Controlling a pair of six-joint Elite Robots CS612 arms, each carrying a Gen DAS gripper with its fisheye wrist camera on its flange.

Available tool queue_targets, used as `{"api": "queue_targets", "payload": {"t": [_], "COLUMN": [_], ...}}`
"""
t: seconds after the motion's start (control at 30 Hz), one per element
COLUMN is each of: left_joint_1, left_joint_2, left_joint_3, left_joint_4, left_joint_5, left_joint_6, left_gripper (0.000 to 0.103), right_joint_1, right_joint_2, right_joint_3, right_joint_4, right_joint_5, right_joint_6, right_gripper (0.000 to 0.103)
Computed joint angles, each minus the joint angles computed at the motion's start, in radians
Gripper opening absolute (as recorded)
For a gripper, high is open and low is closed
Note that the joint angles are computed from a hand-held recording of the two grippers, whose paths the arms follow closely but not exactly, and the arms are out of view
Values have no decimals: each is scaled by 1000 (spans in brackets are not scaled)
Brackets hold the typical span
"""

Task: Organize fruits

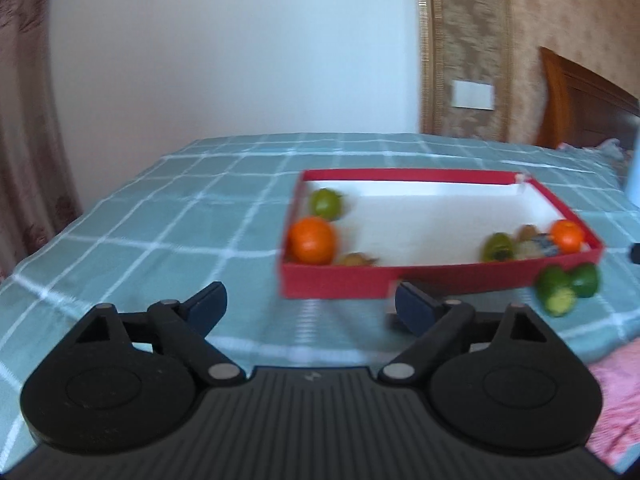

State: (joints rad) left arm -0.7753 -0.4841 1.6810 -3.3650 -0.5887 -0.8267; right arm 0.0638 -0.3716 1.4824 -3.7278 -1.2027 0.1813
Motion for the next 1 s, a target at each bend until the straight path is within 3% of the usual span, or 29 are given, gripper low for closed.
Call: {"api": "queue_targets", "payload": {"t": [0.27, 0.53, 0.63, 0.8, 1.0], "left_joint_1": [-1, 23, 31, 35, 31], "left_joint_2": [25, 37, 38, 44, 44], "left_joint_3": [-81, -120, -121, -113, -115], "left_joint_4": [67, 152, 154, 70, 80], "left_joint_5": [-17, -86, -117, -157, -146], "left_joint_6": [91, 54, 50, 85, 82], "left_gripper": [90, 81, 67, 34, 32], "right_joint_1": [-4, -6, -6, -7, -7], "right_joint_2": [3, 3, 3, 4, 4], "right_joint_3": [-3, -5, -5, -6, -7], "right_joint_4": [-1, 7, 8, 10, 11], "right_joint_5": [21, 33, 36, 39, 38], "right_joint_6": [13, 12, 13, 16, 18], "right_gripper": [80, 80, 80, 80, 80]}}
